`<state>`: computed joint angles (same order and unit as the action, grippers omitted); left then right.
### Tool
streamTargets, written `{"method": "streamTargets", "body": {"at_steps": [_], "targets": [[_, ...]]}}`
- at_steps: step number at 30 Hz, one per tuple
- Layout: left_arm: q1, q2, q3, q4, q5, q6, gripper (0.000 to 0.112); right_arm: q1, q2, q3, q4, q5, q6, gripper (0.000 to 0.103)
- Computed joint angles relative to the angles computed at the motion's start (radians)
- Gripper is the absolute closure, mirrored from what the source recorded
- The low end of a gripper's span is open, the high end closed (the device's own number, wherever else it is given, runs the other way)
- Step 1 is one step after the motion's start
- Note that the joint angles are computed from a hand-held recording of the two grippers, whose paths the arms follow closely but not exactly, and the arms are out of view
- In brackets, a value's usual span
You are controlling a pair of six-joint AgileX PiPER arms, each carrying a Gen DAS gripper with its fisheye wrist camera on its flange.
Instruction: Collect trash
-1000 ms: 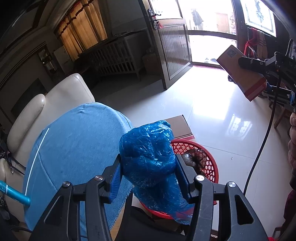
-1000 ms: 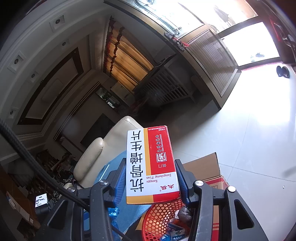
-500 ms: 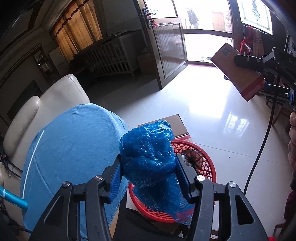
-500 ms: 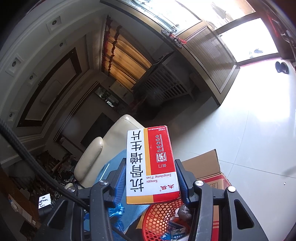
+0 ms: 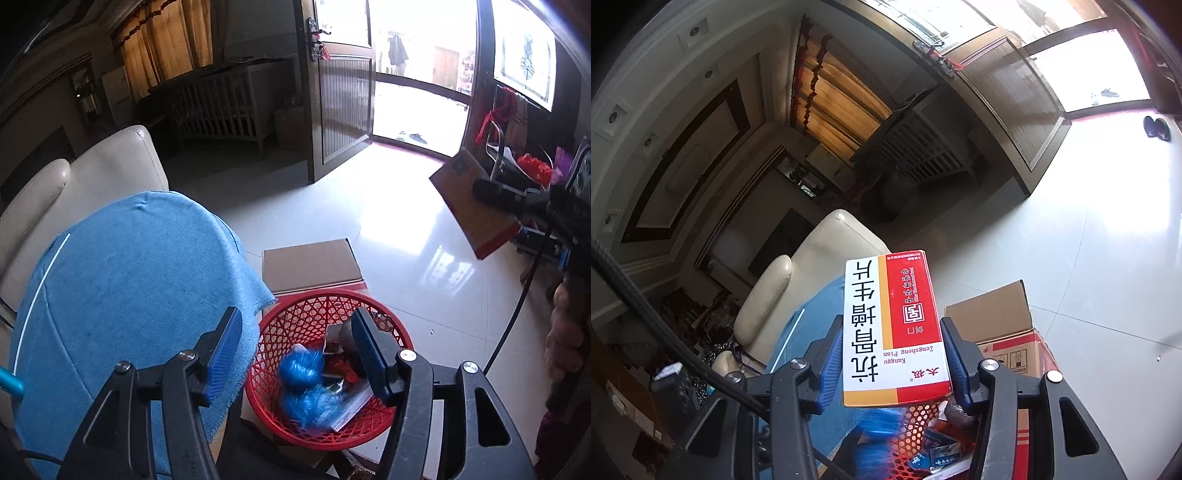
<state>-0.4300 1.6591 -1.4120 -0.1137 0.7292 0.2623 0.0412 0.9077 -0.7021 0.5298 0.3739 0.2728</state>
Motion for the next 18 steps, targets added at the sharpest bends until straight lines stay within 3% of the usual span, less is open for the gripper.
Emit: {"method": "streamTargets", "body": {"at_steps": [4,10,11,12,14,15,18], "targets": [[0.033,-0.029,0.010,0.014,-0.007,-0.015,0.050,0.011,0.037,-0.026,0.019,-0.006,-0.036,0.050],[0.095,-0.104,0.059,0.082,-0.068,-0.060,0.047,0.125,0.137,-0.080,-0.190,-0.049,0.136,0.050],[0.106,-0.119,0.072,0.097,-0.081,-0.069,0.039,0.141,0.155,-0.082,-0.217,-0.061,0.164,0.047],[0.121,-0.139,0.095,0.108,-0.105,-0.076,0.031,0.168,0.187,-0.085,-0.266,-0.086,0.214,0.037],[0.145,-0.169,0.135,0.121,-0.144,-0.085,0.031,0.223,0.256,-0.073,-0.411,-0.151,0.352,0.024],[0.161,-0.179,0.149,0.117,-0.147,-0.080,0.031,0.233,0.287,-0.075,-0.427,-0.153,0.364,0.024],[0.201,-0.198,0.181,0.137,-0.154,-0.083,0.031,0.237,0.416,-0.120,-0.239,-0.120,0.195,0.024]]}}
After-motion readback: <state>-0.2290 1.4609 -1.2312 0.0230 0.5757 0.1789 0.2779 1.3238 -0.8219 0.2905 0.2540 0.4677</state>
